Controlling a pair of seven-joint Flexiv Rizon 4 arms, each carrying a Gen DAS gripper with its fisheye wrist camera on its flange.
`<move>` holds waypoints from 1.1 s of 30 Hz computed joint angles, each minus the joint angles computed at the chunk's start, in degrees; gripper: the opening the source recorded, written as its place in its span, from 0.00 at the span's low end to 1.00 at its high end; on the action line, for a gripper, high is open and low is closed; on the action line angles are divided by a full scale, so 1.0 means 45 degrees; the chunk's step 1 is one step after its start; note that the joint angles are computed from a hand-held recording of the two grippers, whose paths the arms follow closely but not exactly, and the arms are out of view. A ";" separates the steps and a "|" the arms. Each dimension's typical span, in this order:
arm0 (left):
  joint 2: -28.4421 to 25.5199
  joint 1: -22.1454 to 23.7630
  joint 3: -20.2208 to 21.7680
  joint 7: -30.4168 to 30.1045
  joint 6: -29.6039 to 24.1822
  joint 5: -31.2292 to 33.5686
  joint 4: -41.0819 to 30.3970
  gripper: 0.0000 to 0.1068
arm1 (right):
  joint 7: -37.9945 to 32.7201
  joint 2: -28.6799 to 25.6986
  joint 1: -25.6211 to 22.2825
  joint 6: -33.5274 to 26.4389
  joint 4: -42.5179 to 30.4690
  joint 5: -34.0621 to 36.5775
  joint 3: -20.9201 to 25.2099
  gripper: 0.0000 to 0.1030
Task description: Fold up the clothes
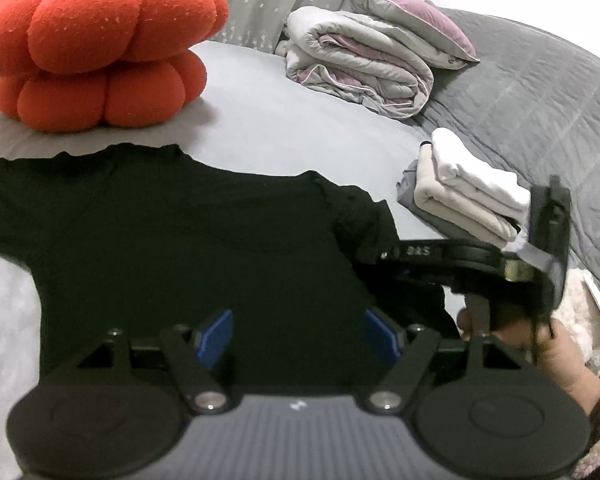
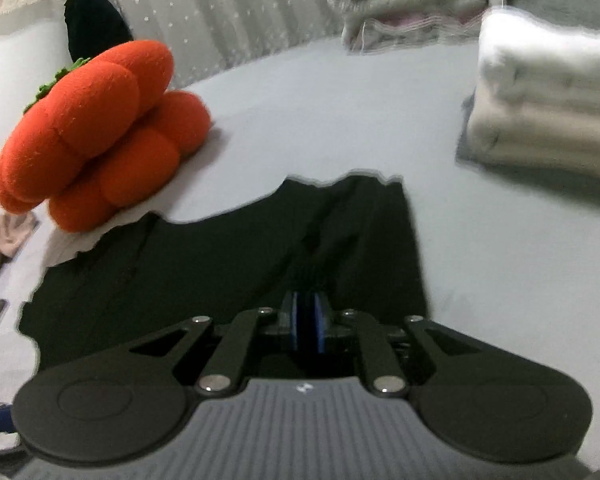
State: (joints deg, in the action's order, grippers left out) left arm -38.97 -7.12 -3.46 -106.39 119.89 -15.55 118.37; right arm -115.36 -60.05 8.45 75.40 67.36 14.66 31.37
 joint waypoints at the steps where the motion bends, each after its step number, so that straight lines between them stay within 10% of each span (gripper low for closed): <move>1: 0.0011 0.0038 -0.0027 -0.0022 0.0016 0.0036 0.0010 0.69 | -0.0161 -0.0080 -0.0444 -0.0693 -0.0183 0.0151 0.0567 0.15; 5: 0.0054 0.0177 -0.0115 -0.0116 0.0074 0.0183 0.0048 0.69 | -0.0687 -0.0121 -0.1589 -0.2703 -0.0860 0.1369 0.1668 0.18; 8: 0.0039 0.0028 -0.0004 -0.0110 0.0061 0.0045 0.0007 0.69 | -0.0691 0.0139 -0.1611 -0.2428 -0.1037 0.2019 0.1308 0.37; 14: -0.0068 -0.0075 0.0097 -0.0134 0.0172 -0.0138 -0.0019 0.69 | -0.1529 0.0777 -0.1284 -0.2131 -0.0568 0.2768 0.0444 0.37; 25: -0.2697 0.4418 -0.4023 -0.1018 -0.0756 0.4200 -0.3647 0.50 | -0.6460 0.0779 -0.1276 0.0662 0.1247 0.3085 0.1411 0.37; 33: -0.5766 0.5144 -0.5883 -0.0634 -0.1281 0.4818 -0.7338 0.30 | -0.6590 0.0218 -0.0967 0.2914 0.1869 0.1852 0.1703 0.37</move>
State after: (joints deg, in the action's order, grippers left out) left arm -64.92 16.03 -29.93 -109.25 114.13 6.14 85.35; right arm -145.02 -59.07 4.10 88.51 75.77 22.99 39.04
